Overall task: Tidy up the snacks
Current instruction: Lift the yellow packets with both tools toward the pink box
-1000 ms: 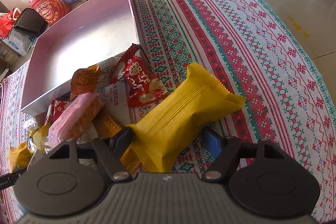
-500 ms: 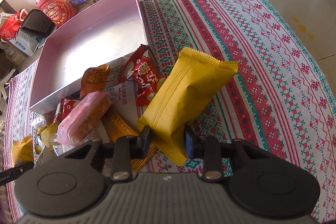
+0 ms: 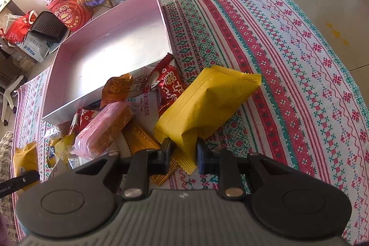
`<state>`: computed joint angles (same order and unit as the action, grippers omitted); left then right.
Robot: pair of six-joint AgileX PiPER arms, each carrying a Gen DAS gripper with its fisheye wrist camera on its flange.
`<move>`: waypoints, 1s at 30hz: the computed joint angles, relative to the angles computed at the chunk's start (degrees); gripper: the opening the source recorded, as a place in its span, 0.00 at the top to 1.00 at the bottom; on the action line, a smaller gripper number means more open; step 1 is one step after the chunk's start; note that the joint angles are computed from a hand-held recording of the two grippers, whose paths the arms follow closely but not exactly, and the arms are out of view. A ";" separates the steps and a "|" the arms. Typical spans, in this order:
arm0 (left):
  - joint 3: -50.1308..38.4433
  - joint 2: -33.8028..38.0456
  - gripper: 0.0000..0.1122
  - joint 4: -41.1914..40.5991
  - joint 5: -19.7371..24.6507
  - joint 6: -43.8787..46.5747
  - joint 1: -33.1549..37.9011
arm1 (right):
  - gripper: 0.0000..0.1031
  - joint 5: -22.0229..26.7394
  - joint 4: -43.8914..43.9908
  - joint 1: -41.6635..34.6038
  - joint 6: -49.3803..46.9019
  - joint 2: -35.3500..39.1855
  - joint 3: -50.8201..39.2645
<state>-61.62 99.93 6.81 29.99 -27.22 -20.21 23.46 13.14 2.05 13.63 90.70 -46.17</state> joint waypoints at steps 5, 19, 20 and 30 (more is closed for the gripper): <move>0.17 -0.45 0.61 -0.23 -0.66 0.09 -0.17 | 0.82 -0.07 1.45 -0.13 -1.46 -0.92 0.43; 0.28 0.14 0.61 -2.08 -0.23 2.80 -0.60 | 0.72 3.15 -2.56 0.24 2.00 0.82 -0.93; 0.17 0.40 0.61 -2.27 -0.05 3.09 -0.61 | 0.70 3.03 -3.04 0.00 2.59 1.04 -0.73; -0.65 1.97 0.61 -1.16 1.65 3.73 -1.19 | 0.48 2.45 9.75 -4.64 -7.22 2.95 -1.65</move>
